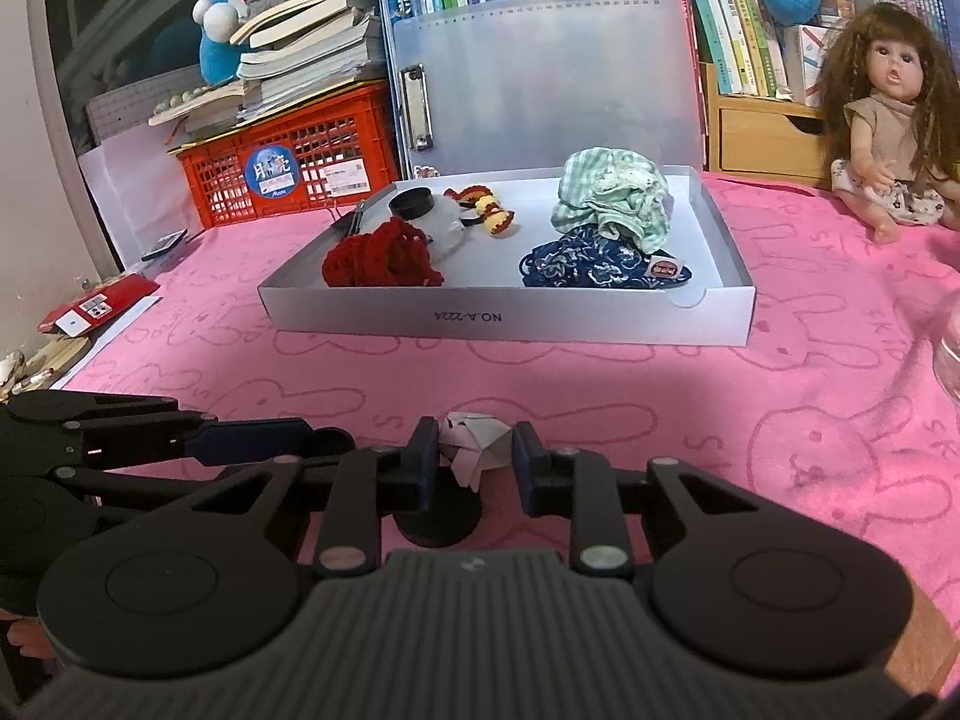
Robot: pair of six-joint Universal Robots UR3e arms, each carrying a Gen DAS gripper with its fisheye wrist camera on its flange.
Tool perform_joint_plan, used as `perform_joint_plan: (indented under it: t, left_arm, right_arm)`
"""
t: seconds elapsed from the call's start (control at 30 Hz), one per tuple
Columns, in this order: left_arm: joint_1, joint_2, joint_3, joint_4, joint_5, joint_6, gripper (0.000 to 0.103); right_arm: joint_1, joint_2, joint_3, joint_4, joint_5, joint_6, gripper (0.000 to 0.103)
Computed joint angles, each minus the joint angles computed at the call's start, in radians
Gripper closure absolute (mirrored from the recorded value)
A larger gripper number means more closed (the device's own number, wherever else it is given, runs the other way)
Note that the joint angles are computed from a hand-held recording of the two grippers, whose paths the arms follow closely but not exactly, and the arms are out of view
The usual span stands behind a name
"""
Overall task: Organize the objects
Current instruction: 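Close the left gripper on the black disc while the right grasps the white crumpled item, then lift and carry the black disc toward the white box while the right carries the white item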
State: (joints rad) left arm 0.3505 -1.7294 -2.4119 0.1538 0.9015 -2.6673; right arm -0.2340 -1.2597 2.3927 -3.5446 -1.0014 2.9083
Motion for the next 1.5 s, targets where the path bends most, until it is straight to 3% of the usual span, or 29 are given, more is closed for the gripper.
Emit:
perform_joint_plan:
  t: [1.5]
  left_arm:
    - [-0.005,-0.003,0.08,0.017,0.047,-0.128,0.073]
  right_arm:
    - [-0.017,-0.018,-0.005,-0.055,-0.014,0.04,0.073]
